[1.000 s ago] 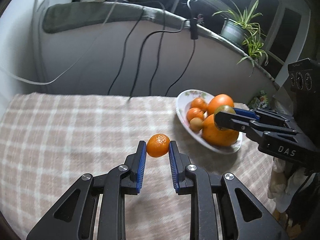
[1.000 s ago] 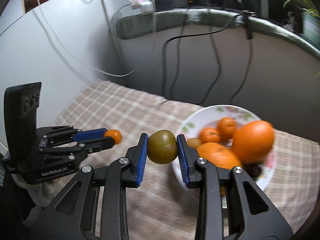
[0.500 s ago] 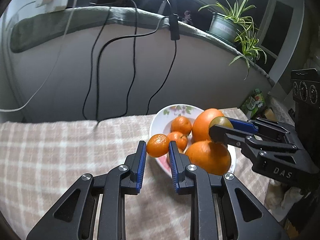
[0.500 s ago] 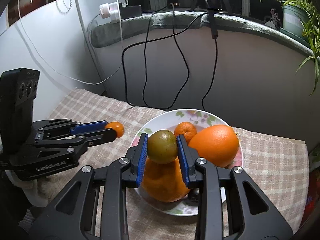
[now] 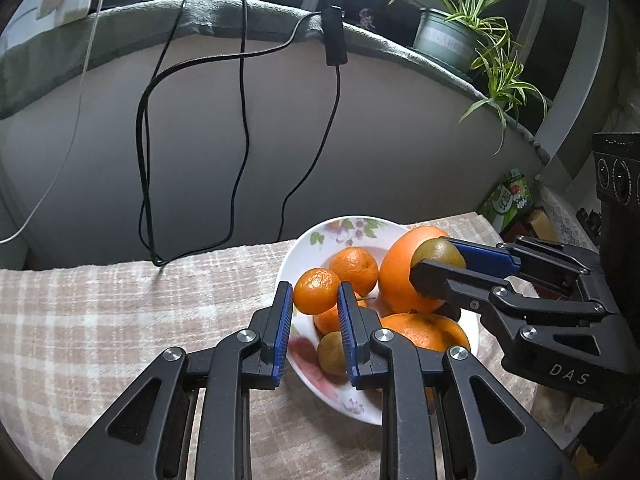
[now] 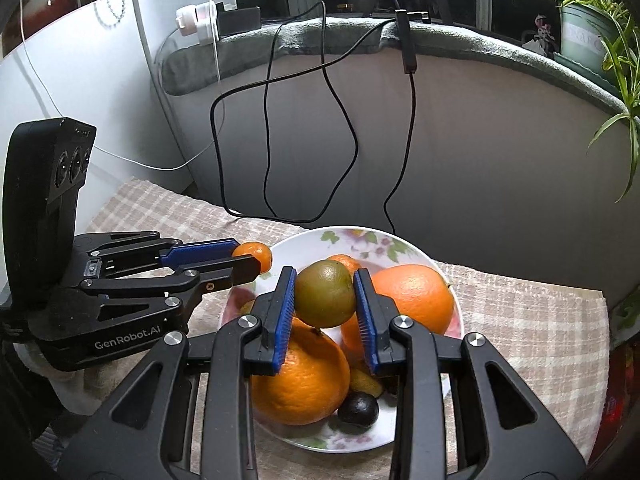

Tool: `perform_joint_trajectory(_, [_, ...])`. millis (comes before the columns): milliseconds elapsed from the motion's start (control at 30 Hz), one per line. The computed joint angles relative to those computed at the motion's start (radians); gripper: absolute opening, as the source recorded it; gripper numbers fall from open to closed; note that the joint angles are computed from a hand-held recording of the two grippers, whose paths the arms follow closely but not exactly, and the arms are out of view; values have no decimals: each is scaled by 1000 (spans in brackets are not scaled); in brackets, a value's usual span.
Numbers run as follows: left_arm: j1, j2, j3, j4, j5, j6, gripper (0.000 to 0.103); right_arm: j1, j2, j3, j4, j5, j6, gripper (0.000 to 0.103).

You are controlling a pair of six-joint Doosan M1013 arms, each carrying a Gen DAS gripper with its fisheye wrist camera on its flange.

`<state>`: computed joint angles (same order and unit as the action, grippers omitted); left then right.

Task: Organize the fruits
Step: 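Open both grippers to drop both fruits onto the plate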

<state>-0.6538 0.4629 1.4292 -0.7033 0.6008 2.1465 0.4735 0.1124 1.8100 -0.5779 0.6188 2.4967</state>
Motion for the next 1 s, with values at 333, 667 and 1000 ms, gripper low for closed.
perform_joint_trajectory(333, [-3,0,-5,17,-3,-7,22,3,-3,3,-17,7,21,32])
perform_joint_trajectory(667, [-9,-2,-4,20,-2,0,30,10,-14,11,-59,3,58,56])
perform_joint_trajectory(1000, [-5,-22,17,6,-18,15,45,24,-38,34,-106,10,134,66])
